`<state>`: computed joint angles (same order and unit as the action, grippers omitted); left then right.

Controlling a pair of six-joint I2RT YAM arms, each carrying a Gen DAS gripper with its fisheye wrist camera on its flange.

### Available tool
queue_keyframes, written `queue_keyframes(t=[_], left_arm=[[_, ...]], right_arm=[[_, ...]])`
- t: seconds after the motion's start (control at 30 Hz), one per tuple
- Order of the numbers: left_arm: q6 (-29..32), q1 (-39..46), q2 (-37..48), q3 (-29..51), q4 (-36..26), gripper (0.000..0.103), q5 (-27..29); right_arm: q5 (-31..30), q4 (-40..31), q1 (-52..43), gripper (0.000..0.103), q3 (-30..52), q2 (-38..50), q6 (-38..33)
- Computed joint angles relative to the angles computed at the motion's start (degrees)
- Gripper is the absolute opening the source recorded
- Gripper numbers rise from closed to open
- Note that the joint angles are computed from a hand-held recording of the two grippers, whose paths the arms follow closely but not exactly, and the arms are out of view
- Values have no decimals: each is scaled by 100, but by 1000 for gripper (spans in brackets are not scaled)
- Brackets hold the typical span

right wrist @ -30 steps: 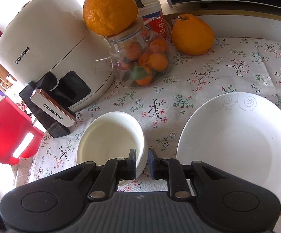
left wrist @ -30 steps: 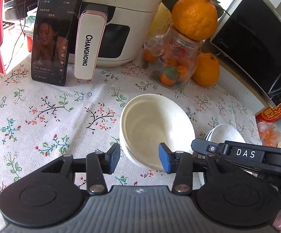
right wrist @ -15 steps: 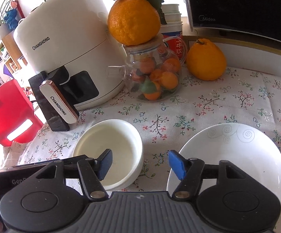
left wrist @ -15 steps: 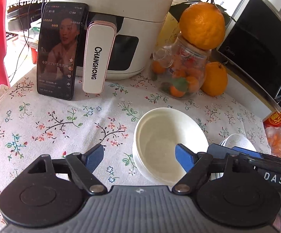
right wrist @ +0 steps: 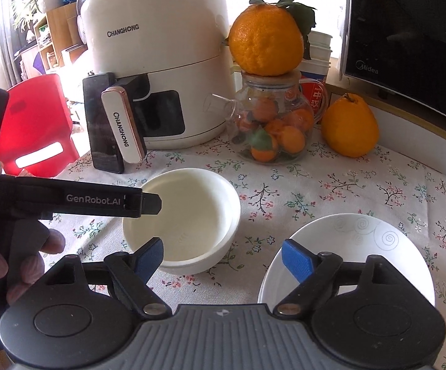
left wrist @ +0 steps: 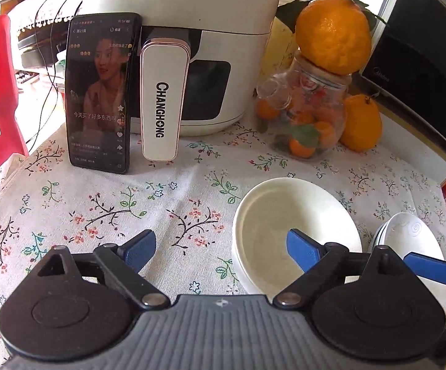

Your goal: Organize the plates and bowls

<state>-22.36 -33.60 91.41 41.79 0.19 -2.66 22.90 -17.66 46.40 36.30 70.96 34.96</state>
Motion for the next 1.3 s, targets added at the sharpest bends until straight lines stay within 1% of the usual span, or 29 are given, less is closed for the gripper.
queue_keyframes(t=[0.2,0.33,0.57,0.83,0.93,1.13,1.2,1.23,1.27,1.3], left_arm=[[95,54,140,45,59,93,35],[212,54,204,-119,533,94,34],[444,159,492,-197,1169,92,502],[532,228,777,-90,1252,87,795],[475,289,886,-23,1229,83,931],[378,440,974,-5,1260,69,1166],[368,467,999,20,1246,62,1133],[347,507,1020,57,1194,58,1177],[351,565,1041,93,1137,52,1287],[339,616,1027,109,1069,50,1383]], right_arm=[[141,-71,338,82,51,89,102],[188,-65,511,82,68,193,143],[181,153,708,82,76,492,-9],[-49,287,671,82,146,884,7],[-128,380,621,82,152,1034,109],[-249,646,482,82,187,1353,261],[-290,744,438,81,200,1432,209],[-270,750,434,80,230,1480,206],[-280,750,404,80,267,1526,189],[-320,782,363,80,279,1541,147]])
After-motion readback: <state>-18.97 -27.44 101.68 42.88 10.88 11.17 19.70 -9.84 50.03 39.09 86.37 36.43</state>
